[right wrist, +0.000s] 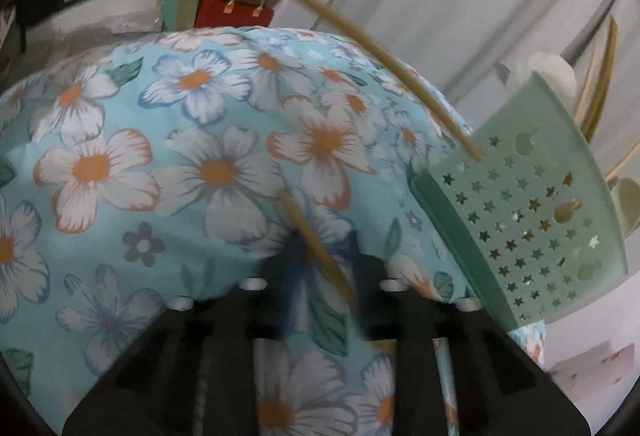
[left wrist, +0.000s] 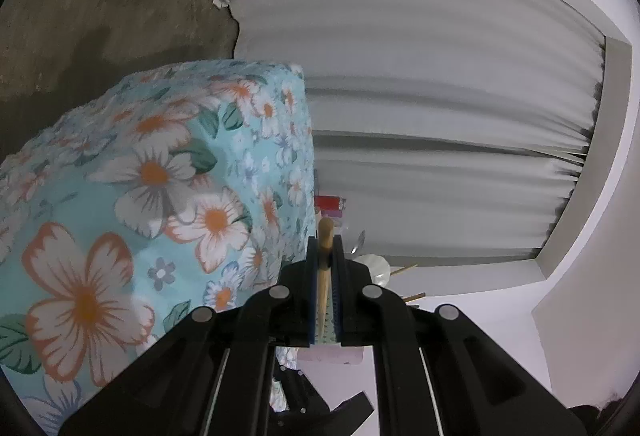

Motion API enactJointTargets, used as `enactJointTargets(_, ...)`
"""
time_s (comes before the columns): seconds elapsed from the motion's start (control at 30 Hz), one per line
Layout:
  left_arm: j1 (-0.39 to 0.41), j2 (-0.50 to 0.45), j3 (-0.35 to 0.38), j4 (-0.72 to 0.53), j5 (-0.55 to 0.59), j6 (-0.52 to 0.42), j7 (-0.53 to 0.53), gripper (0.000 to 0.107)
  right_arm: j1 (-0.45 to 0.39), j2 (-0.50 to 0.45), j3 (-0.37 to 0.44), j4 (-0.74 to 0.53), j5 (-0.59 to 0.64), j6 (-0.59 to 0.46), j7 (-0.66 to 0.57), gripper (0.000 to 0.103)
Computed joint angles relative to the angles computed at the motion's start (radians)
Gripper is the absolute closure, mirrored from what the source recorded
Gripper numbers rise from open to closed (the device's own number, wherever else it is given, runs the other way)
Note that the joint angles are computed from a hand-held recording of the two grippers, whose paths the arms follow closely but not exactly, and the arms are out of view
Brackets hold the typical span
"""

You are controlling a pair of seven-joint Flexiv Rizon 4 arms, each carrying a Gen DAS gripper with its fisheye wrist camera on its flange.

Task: Organize utensils
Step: 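Grasp the last chopstick with the right gripper while the left gripper lifts its chopstick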

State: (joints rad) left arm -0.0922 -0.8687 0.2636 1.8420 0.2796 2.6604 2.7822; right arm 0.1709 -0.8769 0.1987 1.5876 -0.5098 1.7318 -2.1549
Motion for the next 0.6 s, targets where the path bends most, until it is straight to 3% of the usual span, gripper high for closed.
enactJointTargets(0.07,-0.005,0.007,0.005,0.007,-0.01,0.0,0.009,0.102,0.046,0.002,-0.069,0.026,0.019,0.088,0.0,0.089)
enactJointTargets(0.13,-0.013,0.019,0.01,0.02,-0.022,0.003,0.023,0.102,0.045,0.004,-0.072,0.031,0.022,0.117,0.014,0.09)
enactJointTargets(0.43,-0.034,0.077,0.022,0.081,-0.078,0.031,0.099,0.102,-0.073,0.033,0.025,0.027,-0.028,0.174,0.162,0.094)
enactJointTargets(0.6,-0.046,0.116,0.022,0.107,-0.107,0.047,0.156,0.102,-0.193,0.052,0.137,0.034,-0.088,0.162,0.293,0.095)
